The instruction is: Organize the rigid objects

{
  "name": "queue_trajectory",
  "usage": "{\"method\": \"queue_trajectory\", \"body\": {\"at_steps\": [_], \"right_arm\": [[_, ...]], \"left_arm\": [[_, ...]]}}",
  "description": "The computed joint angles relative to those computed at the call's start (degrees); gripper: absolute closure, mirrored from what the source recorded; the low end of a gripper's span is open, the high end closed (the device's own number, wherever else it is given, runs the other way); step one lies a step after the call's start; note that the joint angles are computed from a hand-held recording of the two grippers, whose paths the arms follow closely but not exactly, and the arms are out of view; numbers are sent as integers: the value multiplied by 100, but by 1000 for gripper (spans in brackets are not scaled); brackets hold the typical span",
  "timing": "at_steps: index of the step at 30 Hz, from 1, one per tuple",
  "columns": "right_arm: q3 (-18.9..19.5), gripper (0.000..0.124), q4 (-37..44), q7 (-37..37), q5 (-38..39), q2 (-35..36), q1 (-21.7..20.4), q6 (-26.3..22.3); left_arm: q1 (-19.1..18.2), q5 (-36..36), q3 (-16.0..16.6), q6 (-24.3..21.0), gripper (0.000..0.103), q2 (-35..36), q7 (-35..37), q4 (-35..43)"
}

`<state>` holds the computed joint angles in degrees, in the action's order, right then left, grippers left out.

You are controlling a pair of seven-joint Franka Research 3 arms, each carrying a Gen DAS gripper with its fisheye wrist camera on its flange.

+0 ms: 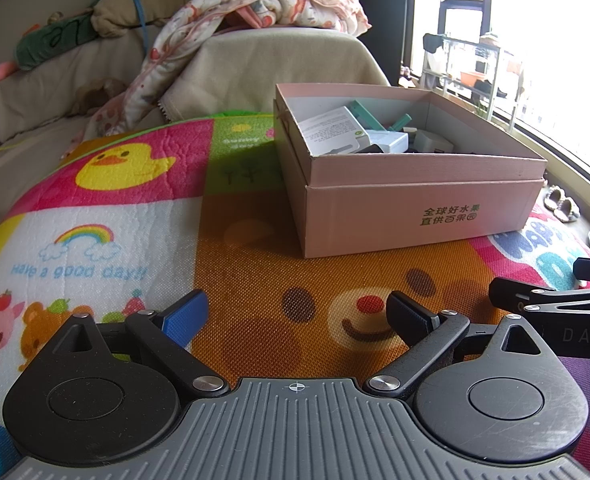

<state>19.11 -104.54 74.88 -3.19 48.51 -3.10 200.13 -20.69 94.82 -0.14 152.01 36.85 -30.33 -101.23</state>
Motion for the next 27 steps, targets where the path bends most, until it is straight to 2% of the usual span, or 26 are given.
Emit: {"method": "queue_trajectory", "body": {"at_steps": [27], "right_arm": [[3, 21, -1, 11, -21, 2, -13, 0]], "left_arm": [[6, -6, 4, 20, 4, -11, 6, -9]]}}
